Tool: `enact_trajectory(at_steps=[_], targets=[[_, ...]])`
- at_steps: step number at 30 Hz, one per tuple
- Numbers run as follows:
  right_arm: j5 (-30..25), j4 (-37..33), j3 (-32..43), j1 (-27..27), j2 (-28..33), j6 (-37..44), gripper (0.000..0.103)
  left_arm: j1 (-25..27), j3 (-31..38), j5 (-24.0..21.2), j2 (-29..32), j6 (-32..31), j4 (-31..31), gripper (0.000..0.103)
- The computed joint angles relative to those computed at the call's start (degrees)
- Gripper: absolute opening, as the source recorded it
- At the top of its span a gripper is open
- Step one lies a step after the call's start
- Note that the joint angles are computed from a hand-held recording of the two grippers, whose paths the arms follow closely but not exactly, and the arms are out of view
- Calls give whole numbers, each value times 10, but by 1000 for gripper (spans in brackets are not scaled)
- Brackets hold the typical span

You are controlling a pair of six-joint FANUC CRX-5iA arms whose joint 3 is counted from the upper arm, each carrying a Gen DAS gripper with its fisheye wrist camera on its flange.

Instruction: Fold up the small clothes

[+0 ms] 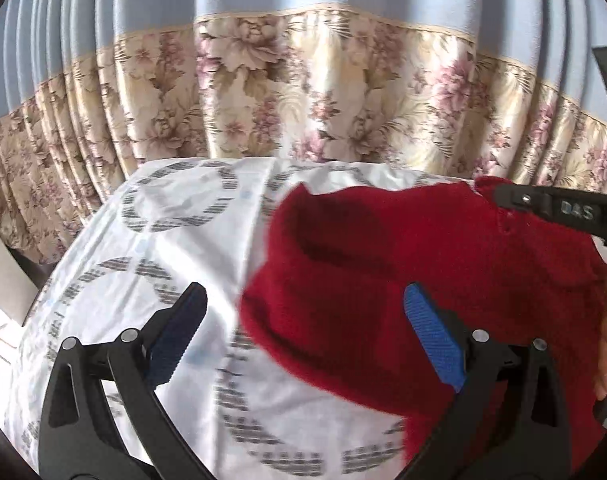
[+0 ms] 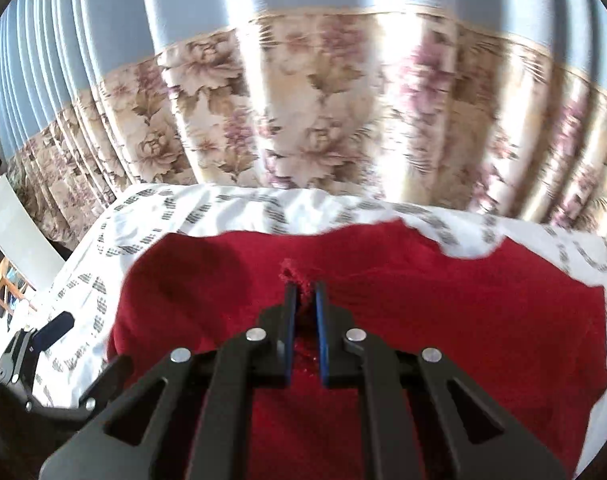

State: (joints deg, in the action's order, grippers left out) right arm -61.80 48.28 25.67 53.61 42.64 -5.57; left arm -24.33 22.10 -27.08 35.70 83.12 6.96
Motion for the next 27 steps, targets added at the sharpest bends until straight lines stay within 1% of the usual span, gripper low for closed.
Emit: enact_trajectory(at_steps=[2,4,5,6,7,10,12,14,17,19,24,25,27], targets=[[26,-5,22,-8,16,12,9,7,5,-5,0,9,-9,98],[40,-34,47,-14,30,42,20,12,10,-11,1,17,-17,98],[56,-49,44,-17,28,50,42,13,14,-15,2,18,-20,98],[71,-39,22,-18,17,32,55,13,19,-18,2,22,-27,98],[81,-10,-16,-16,-2,-4,55,12,22,-21,3,22,-31,98],[101,47,-121,-14,-64,-88,55,7,30,-25,4,16,-33,98],[82,70,-182,-8,-104,-125,55,0,44,-37,13,7,-21,98],[47,77,-231,-1,-137,-147,56,-9,61,-46,23,-4,-13,98],[22,64,-300,9,-185,-176,56,-27,89,-62,36,-7,-18,98],[27,64,-344,18,-215,-204,56,-35,92,-63,37,-3,-19,98],[22,64,-390,47,-240,-232,56,-47,77,-64,26,23,-45,98],[18,62,-395,55,-240,-237,56,-48,66,-62,20,29,-51,98],[11,59,-399,68,-240,-248,56,-47,31,-43,0,29,-53,98]])
